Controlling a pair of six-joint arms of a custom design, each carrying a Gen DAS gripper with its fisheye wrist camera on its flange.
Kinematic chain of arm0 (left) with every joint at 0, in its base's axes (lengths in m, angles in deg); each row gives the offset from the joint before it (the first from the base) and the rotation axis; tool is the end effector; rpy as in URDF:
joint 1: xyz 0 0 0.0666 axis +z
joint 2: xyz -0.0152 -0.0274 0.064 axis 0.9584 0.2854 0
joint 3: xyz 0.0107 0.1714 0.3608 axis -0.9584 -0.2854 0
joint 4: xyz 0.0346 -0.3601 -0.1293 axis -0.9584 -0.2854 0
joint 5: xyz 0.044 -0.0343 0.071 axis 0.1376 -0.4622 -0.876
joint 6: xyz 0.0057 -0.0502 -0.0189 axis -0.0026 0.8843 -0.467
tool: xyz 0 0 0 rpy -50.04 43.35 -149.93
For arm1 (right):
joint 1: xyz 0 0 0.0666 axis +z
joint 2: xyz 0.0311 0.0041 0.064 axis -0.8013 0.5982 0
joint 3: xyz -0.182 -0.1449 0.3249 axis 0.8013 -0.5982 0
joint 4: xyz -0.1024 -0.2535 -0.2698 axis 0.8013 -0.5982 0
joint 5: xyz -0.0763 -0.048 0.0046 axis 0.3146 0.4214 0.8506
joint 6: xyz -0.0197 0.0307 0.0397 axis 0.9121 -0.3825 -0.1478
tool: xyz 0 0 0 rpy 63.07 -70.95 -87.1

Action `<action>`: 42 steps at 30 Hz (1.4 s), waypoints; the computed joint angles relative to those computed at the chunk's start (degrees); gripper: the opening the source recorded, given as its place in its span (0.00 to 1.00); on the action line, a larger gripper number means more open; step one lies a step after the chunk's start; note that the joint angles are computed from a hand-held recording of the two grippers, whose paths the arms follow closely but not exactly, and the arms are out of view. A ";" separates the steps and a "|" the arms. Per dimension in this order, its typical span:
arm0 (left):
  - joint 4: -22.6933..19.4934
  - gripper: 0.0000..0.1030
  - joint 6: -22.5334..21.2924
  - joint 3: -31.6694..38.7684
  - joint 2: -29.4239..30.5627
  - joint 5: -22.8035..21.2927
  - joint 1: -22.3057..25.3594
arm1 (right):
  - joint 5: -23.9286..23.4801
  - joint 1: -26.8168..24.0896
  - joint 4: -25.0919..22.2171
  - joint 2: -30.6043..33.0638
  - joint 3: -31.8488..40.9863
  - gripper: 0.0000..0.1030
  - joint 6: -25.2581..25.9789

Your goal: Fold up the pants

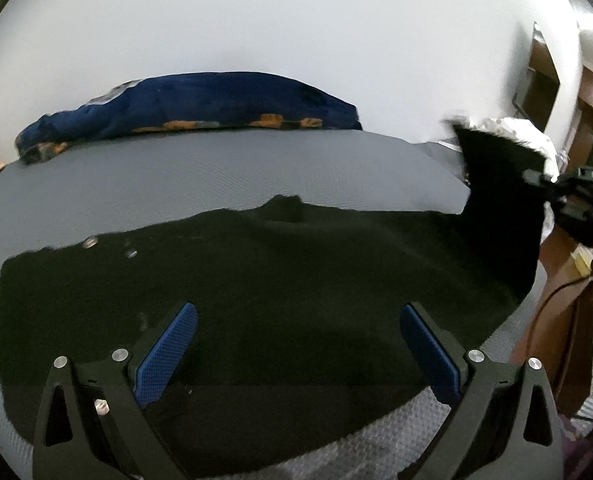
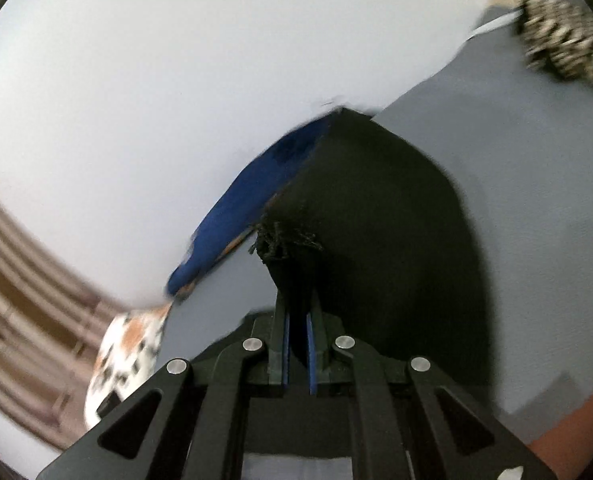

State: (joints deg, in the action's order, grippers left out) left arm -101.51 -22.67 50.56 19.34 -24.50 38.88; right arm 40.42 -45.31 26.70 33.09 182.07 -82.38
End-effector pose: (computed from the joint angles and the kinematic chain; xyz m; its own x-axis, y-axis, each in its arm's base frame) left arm 0.3669 -0.2455 0.5255 -0.6824 -0.0212 -0.7307 0.1872 0.9612 -0.2026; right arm 0.4531 0.0825 0.5594 -0.7947 0.3684 -0.4825 -0.1258 0.6776 0.7246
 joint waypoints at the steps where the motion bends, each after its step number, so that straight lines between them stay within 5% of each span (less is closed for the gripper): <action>1: 0.09 0.98 0.46 -0.63 -0.76 0.25 0.21 | -0.68 1.73 0.17 0.46 -0.14 0.08 0.04; 9: 0.48 0.98 2.20 -4.16 -3.81 0.18 0.97 | -0.95 11.86 -2.75 5.00 -1.56 0.08 1.53; 19: 1.42 0.98 4.03 -6.29 -4.97 2.22 2.39 | 1.69 13.48 -0.91 3.40 -1.05 0.08 2.79; 24: 0.62 0.98 4.25 -6.80 -4.76 2.60 2.23 | 4.06 15.95 -3.28 4.91 -2.15 0.08 8.44; 42: -0.03 0.98 4.39 -7.43 -4.41 2.79 2.57 | 5.40 17.74 -6.47 3.80 -4.19 0.09 16.77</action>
State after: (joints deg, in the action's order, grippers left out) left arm -101.54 -18.28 43.13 14.93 -21.72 41.45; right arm 45.81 -27.57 20.22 36.89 177.88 -65.61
